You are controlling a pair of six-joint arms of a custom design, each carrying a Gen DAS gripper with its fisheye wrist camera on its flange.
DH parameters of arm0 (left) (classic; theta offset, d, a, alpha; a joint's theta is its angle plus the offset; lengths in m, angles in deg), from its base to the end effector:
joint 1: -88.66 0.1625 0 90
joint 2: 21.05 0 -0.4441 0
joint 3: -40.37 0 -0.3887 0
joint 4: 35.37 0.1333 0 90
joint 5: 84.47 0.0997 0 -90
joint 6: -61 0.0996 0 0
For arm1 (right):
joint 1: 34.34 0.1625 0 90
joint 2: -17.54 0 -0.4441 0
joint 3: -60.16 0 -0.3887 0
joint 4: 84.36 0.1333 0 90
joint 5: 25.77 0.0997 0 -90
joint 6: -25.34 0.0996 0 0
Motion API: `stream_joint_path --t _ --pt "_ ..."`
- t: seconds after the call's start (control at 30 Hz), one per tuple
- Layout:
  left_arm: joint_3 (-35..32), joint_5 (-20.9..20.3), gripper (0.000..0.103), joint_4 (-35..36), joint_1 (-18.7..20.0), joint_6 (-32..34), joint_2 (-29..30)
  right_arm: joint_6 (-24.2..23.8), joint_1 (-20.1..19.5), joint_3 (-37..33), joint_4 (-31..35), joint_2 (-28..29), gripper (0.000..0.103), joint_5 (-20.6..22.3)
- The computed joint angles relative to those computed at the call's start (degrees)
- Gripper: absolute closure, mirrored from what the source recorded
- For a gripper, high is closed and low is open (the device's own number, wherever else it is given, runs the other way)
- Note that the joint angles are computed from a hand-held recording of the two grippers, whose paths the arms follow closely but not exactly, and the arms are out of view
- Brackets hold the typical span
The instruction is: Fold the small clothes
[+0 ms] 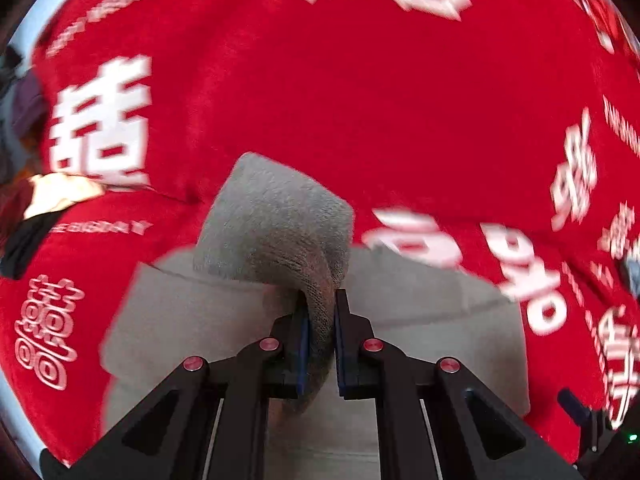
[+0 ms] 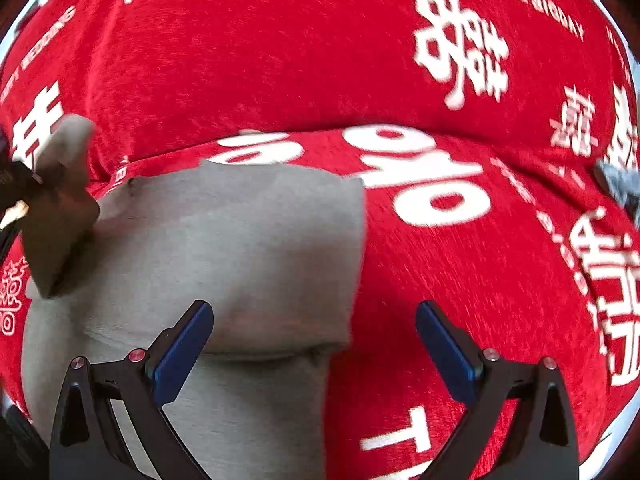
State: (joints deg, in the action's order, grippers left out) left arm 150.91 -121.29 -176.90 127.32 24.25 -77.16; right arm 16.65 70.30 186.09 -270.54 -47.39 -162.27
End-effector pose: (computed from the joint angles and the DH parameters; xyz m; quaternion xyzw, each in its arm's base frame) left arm -0.3122 -0.5226 0.1503 0.1247 0.8853 -0.2948 0.3374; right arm 0.1848 -0.4660 0.2262 0.0603 -0.8819 0.2968 0.3614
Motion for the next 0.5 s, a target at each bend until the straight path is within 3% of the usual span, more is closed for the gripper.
stream_joint_path --t 0.13,0.33,0.37,0.4,0.47,0.5 --pt "-2.18 -2.53 0.092 1.64 0.50 -1.20 6.32 0.42 -2.86 1.63 -1.25 -1.76 0.002 2.98" --pt "-2.26 -5.84 0.091 1.29 2.15 -0.18 8.71 -0.72 -4.66 3.89 -3.52 -3.83 0.002 6.53" --pt "-1.49 -5.64 0.078 0.07 1.89 0.91 8.40 -0.76 -4.89 4.09 -3.59 -4.13 0.002 7.01" --pt "-1.23 -6.78 0.044 -0.72 1.92 2.37 8.11 -0.71 -5.12 4.29 -3.60 -4.47 0.002 7.51" --pt "0.98 -7.82 0.006 -3.10 1.22 4.10 6.16 -0.39 -5.23 4.45 -3.55 -4.93 0.002 7.92" --pt "2.78 -6.39 0.006 -6.04 0.50 4.62 5.33 -0.13 -5.30 4.59 -3.67 -5.24 0.002 8.51"
